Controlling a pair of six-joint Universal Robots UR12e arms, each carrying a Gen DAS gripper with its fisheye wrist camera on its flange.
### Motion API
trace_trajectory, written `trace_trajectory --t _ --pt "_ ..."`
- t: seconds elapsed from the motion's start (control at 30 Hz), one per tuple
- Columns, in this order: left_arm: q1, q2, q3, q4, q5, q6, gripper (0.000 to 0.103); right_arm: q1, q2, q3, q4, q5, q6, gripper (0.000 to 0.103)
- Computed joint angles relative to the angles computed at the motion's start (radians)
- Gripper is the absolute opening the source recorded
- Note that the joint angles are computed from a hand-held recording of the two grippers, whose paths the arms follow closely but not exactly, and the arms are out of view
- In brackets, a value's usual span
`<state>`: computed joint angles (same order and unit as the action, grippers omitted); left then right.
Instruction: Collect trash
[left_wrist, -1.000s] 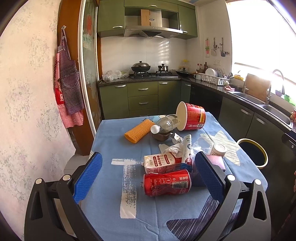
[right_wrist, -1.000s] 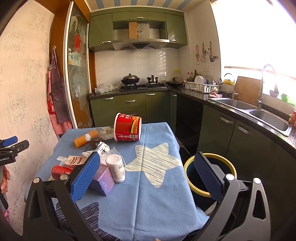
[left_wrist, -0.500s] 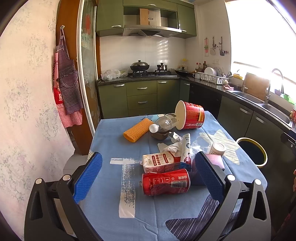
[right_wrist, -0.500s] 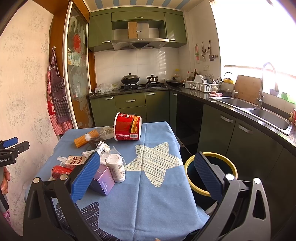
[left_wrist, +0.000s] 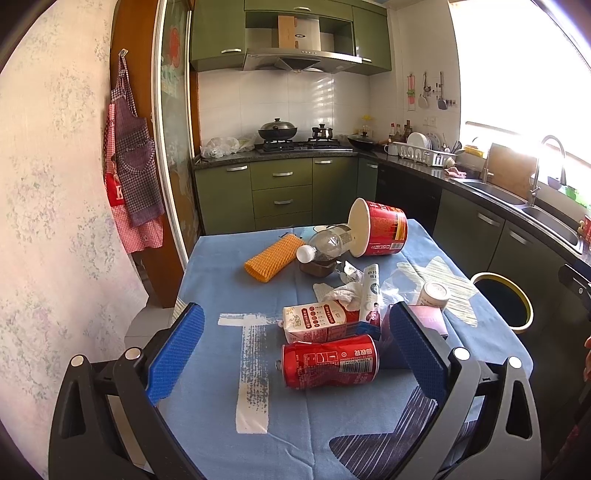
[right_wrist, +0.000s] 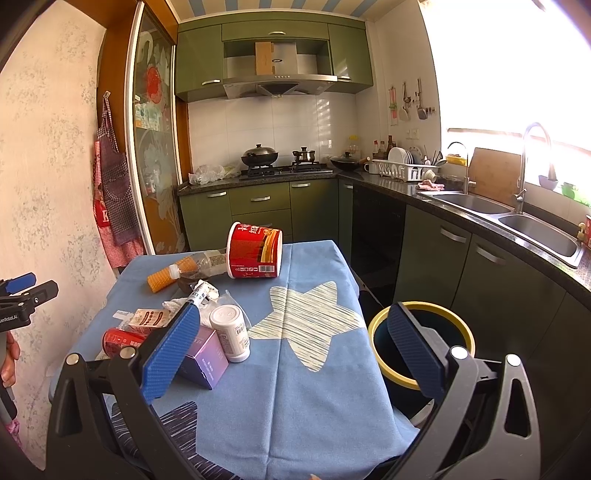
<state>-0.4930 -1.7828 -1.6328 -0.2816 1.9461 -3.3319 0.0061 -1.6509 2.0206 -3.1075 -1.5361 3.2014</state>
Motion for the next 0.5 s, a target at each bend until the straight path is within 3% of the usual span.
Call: trace_trajectory --t 0.5 --pt "0.003 -0.005 0.005 -0.009 -0.011 0.002 0.099 -0.001 0.002 0.003 0.0 0.0 0.001 0.097"
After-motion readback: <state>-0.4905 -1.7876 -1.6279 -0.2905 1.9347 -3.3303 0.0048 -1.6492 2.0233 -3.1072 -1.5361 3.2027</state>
